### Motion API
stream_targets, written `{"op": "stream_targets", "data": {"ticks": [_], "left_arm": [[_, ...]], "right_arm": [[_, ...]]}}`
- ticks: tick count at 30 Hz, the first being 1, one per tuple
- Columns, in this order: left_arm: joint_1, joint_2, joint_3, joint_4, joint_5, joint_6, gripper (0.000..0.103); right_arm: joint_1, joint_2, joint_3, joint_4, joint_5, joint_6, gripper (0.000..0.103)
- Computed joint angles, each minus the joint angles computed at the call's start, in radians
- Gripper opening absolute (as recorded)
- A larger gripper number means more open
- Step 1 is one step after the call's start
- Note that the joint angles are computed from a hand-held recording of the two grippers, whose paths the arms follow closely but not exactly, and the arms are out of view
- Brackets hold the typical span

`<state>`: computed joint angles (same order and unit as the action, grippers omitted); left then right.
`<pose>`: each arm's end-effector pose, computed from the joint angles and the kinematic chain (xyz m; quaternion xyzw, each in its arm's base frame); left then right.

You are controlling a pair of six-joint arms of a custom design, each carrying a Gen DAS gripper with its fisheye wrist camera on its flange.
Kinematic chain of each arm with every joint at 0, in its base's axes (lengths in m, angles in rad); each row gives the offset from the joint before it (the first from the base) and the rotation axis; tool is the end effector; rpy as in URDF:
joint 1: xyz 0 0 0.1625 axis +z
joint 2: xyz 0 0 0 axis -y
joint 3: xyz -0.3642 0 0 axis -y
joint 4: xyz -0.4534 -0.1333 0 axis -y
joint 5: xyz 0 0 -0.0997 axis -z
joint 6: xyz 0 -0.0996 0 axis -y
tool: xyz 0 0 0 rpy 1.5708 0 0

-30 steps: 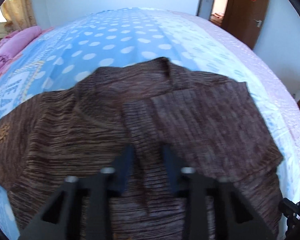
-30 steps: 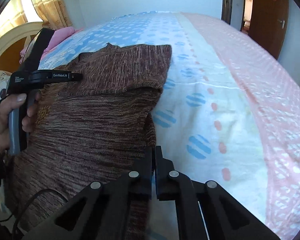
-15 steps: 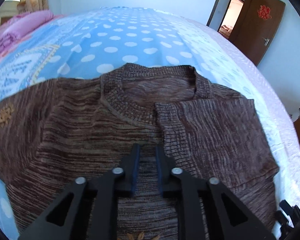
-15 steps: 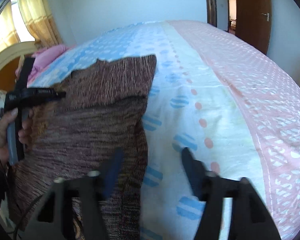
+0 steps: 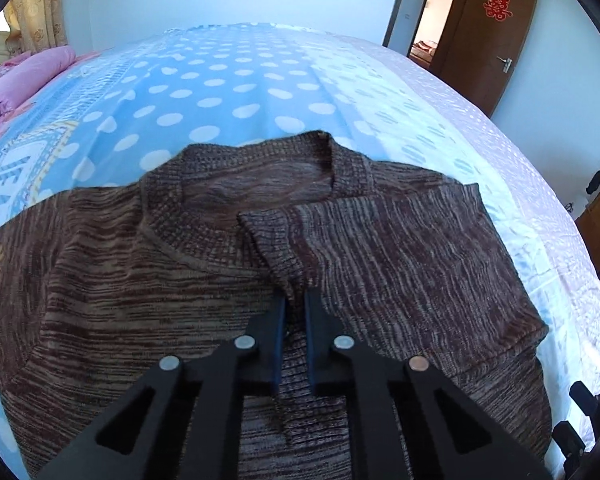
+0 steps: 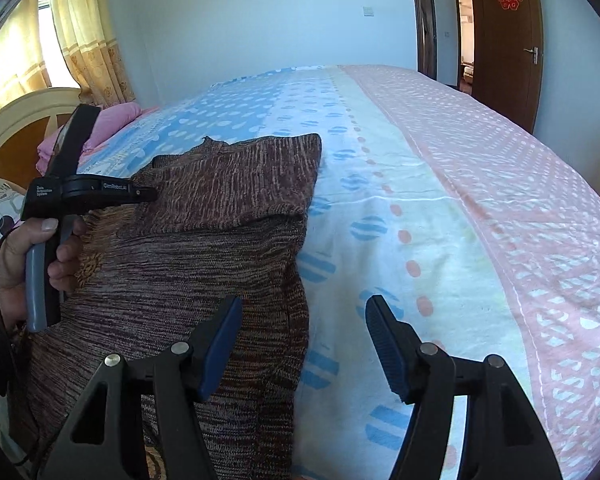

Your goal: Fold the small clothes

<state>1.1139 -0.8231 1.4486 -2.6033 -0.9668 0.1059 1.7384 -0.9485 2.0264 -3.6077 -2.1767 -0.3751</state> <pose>-0.1557 -0.7471 0.1283 0.2019 0.9150 -0.2409 0.2531 0.1674 -0.5306 0.0936 0.0944 -0.8527 0.4105 0.3089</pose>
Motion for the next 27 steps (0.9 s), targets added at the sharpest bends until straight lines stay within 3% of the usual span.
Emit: {"op": "stream_targets", "data": {"ticks": [6, 8, 12, 16, 18, 20, 21, 22, 24, 27], "left_arm": [[-0.004, -0.044, 0.067, -0.052, -0.004, 0.013, 0.010], [-0.008, -0.052, 0.085, -0.056, 0.006, 0.008, 0.010], [-0.012, -0.023, 0.068, -0.089, 0.070, 0.034, 0.012], [-0.011, -0.006, 0.058, -0.118, 0.129, 0.016, 0.025], [-0.012, -0.017, 0.078, -0.140, 0.138, 0.033, 0.025], [-0.015, -0.033, 0.107, -0.161, 0.151, 0.048, 0.035], [-0.016, -0.042, 0.124, -0.173, 0.163, 0.053, 0.045], [-0.017, -0.048, 0.138, -0.189, 0.170, 0.057, 0.053], [-0.013, -0.063, 0.162, -0.213, 0.169, 0.061, 0.057], [-0.004, -0.071, 0.163, -0.207, 0.147, 0.033, 0.058]], "right_arm": [[0.012, 0.006, -0.027, 0.001, -0.015, -0.032, 0.065], [0.026, 0.032, -0.078, -0.015, -0.037, -0.073, 0.065], [0.035, 0.102, -0.241, 0.106, -0.042, -0.108, 0.065], [0.032, 0.223, -0.434, 0.214, -0.084, -0.134, 0.065], [0.026, 0.277, -0.506, 0.271, -0.097, -0.134, 0.065], [0.022, 0.312, -0.544, 0.321, -0.120, -0.137, 0.065], [0.018, 0.331, -0.556, 0.334, -0.135, -0.141, 0.065], [0.018, 0.344, -0.558, 0.306, -0.142, -0.155, 0.065], [0.026, 0.353, -0.562, 0.271, -0.156, -0.179, 0.065], [0.041, 0.367, -0.580, 0.246, -0.164, -0.196, 0.065]]}}
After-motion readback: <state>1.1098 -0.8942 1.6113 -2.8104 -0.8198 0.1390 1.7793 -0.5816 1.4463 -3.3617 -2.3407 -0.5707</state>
